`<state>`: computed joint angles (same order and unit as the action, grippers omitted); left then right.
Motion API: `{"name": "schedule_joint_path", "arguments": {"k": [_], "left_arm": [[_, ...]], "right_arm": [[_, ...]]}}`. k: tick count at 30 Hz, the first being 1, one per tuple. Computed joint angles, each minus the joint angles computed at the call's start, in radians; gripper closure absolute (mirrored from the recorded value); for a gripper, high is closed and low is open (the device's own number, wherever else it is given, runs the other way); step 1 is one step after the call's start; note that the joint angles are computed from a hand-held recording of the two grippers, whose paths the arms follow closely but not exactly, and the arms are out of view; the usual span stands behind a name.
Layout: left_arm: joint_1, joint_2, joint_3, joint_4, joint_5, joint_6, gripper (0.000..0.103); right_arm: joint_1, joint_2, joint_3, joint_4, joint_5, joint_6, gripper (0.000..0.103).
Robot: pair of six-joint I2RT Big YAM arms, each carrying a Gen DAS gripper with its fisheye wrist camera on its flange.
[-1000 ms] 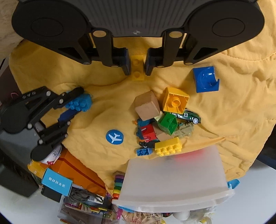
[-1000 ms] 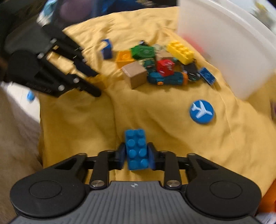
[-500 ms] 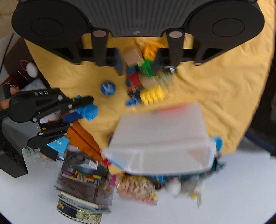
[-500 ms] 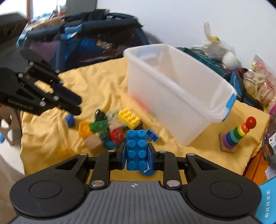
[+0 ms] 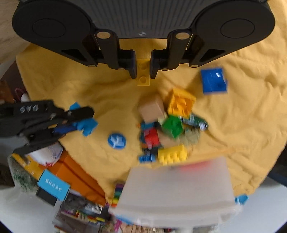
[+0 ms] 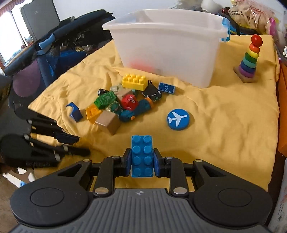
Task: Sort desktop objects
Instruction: 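Carry both bricks over the white bin and open both tools, then grasp the wooden cube with the right tool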
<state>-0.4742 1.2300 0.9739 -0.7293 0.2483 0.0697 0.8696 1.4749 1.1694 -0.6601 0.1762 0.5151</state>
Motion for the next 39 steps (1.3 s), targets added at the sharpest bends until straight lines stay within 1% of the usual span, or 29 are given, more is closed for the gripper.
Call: {"name": "schedule_joint_path", "arguments": {"k": [1, 3, 6, 9, 10, 11, 12, 13, 15, 16, 17, 18, 19, 20, 21, 23, 24, 25, 26, 27, 28, 29, 31, 33, 35, 37, 39], "left_arm": [[0.007, -0.01, 0.018, 0.004, 0.015, 0.013, 0.086], [0.012, -0.021, 0.064, 0.025, 0.019, 0.041, 0.086], [0.035, 0.007, 0.171, 0.096, 0.002, 0.08, 0.086], [0.052, 0.081, 0.287, 0.188, -0.048, 0.071, 0.086], [0.057, 0.114, 0.327, 0.226, -0.066, 0.053, 0.086], [0.062, 0.149, 0.368, 0.237, -0.074, 0.033, 0.086], [0.066, 0.179, 0.403, 0.239, -0.081, 0.017, 0.086], [0.063, 0.214, 0.437, 0.246, -0.099, -0.001, 0.086], [0.057, 0.28, 0.5, 0.224, -0.129, -0.02, 0.086], [0.054, 0.317, 0.533, 0.204, -0.143, -0.034, 0.085], [0.052, 0.349, 0.558, 0.19, -0.156, -0.039, 0.084], [0.05, 0.372, 0.573, 0.177, -0.168, -0.041, 0.078], [0.05, 0.39, 0.587, 0.156, -0.171, -0.042, 0.067], [0.046, 0.398, 0.59, 0.145, -0.173, -0.045, 0.064], [0.044, 0.39, 0.575, 0.157, -0.17, -0.046, 0.063], [0.049, 0.345, 0.516, 0.212, -0.155, -0.038, 0.056], [0.052, 0.322, 0.49, 0.226, -0.155, -0.036, 0.051], [0.055, 0.292, 0.459, 0.235, -0.163, -0.046, 0.05], [0.063, 0.261, 0.426, 0.248, -0.151, -0.059, 0.05], [0.073, 0.227, 0.387, 0.263, -0.122, -0.07, 0.048], [0.082, 0.199, 0.356, 0.27, -0.093, -0.083, 0.043], [0.09, 0.16, 0.307, 0.275, -0.07, -0.094, 0.041], [0.09, 0.11, 0.24, 0.255, -0.064, -0.09, 0.04], [0.076, 0.059, 0.16, 0.234, -0.088, -0.069, 0.04], [0.047, 0.012, 0.075, 0.23, -0.129, -0.052, 0.04], [0.026, -0.007, 0.028, 0.203, -0.131, -0.059, 0.04], [0.009, -0.013, -0.002, 0.181, -0.143, -0.082, 0.04]], "right_arm": [[0.001, 0.002, 0.006, -0.001, 0.004, -0.005, 0.075], [0.001, -0.001, 0.019, -0.003, 0.034, -0.029, 0.075], [-0.018, 0.001, 0.07, 0.006, 0.102, -0.107, 0.076], [-0.059, 0.019, 0.149, 0.05, 0.183, -0.195, 0.075], [-0.071, 0.03, 0.179, 0.064, 0.21, -0.209, 0.075], [-0.086, 0.042, 0.209, 0.087, 0.231, -0.224, 0.075], [-0.101, 0.057, 0.24, 0.108, 0.249, -0.241, 0.075], [-0.115, 0.082, 0.281, 0.107, 0.268, -0.255, 0.075], [-0.144, 0.135, 0.35, 0.108, 0.264, -0.258, 0.075], [-0.155, 0.16, 0.377, 0.096, 0.259, -0.246, 0.075], [-0.165, 0.19, 0.41, 0.067, 0.259, -0.229, 0.075], [-0.172, 0.214, 0.431, 0.051, 0.259, -0.212, 0.075], [-0.181, 0.241, 0.452, 0.034, 0.245, -0.19, 0.075], [-0.185, 0.261, 0.469, 0.012, 0.238, -0.175, 0.075], [-0.185, 0.276, 0.478, 0.002, 0.244, -0.173, 0.073], [-0.182, 0.282, 0.473, -0.002, 0.256, -0.173, 0.063], [-0.179, 0.268, 0.455, 0.016, 0.254, -0.171, 0.061], [-0.174, 0.247, 0.429, 0.047, 0.257, -0.174, 0.057], [-0.17, 0.23, 0.408, 0.072, 0.262, -0.182, 0.053], [-0.164, 0.215, 0.393, 0.085, 0.27, -0.186, 0.053], [-0.155, 0.19, 0.366, 0.109, 0.275, -0.185, 0.053], [-0.149, 0.164, 0.333, 0.144, 0.266, -0.193, 0.053], [-0.129, 0.112, 0.259, 0.192, 0.241, -0.221, 0.052], [-0.101, 0.082, 0.204, 0.183, 0.221, -0.226, 0.052], [-0.074, 0.066, 0.156, 0.147, 0.181, -0.192, 0.053], [-0.055, 0.068, 0.112, 0.111, 0.116, -0.133, 0.053], [-0.037, 0.087, 0.094, 0.076, 0.085, -0.103, 0.054]]}}
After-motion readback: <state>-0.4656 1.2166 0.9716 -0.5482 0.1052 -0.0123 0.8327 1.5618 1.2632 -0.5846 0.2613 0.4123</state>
